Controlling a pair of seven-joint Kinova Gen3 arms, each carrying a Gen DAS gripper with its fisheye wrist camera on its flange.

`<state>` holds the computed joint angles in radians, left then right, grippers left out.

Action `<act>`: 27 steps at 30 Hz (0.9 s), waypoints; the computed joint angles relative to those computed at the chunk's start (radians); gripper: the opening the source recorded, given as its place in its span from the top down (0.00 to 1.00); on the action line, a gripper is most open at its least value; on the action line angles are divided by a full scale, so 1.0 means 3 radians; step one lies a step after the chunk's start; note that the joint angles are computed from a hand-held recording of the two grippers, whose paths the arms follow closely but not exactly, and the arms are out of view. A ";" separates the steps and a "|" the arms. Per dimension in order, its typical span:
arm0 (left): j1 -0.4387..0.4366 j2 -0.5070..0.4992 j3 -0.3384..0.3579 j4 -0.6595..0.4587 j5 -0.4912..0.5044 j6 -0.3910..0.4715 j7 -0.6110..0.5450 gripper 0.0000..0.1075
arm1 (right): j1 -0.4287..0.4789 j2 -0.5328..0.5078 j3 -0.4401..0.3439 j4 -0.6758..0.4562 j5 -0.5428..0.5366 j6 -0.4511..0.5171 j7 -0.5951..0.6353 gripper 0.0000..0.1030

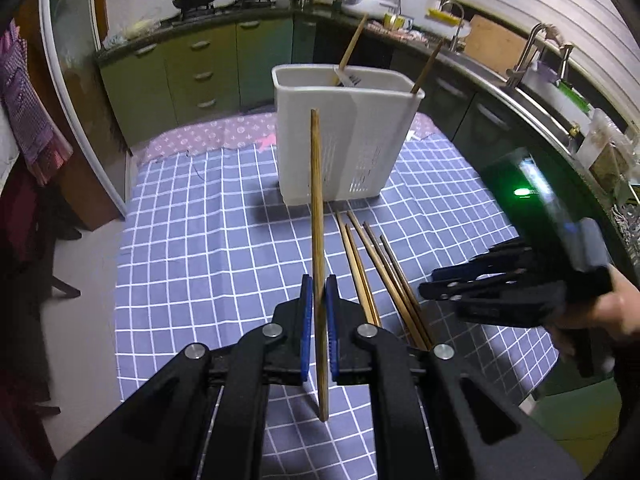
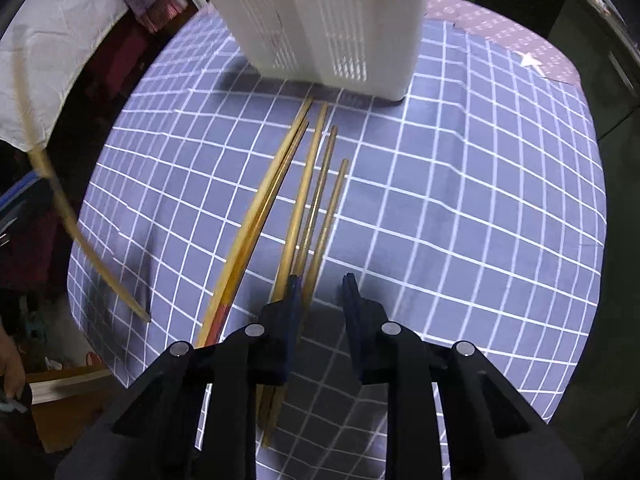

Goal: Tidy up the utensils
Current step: 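Grasp another wooden chopstick with the right gripper while the left holds its chopstick upright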

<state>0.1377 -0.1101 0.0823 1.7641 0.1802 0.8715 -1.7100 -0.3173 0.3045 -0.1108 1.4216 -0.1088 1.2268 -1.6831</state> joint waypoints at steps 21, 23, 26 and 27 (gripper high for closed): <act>0.0014 -0.0360 -0.0069 0.0290 0.0051 -0.0225 -0.0267 0.94 | -0.0379 0.0342 0.0037 -0.0298 0.0360 0.0213 -0.0513 0.88; 0.0013 -0.0367 -0.0071 0.0289 0.0047 -0.0219 -0.0258 0.94 | -0.0461 0.0354 0.0042 -0.0309 0.0462 0.0220 -0.0594 0.89; 0.0013 -0.0371 -0.0077 0.0292 0.0041 -0.0220 -0.0262 0.94 | -0.0477 0.0358 0.0034 -0.0303 0.0479 0.0200 -0.0654 0.92; 0.0011 -0.0373 -0.0075 0.0293 0.0032 -0.0222 -0.0259 0.94 | -0.0454 0.0339 0.0022 -0.0275 0.0449 0.0153 -0.0646 0.93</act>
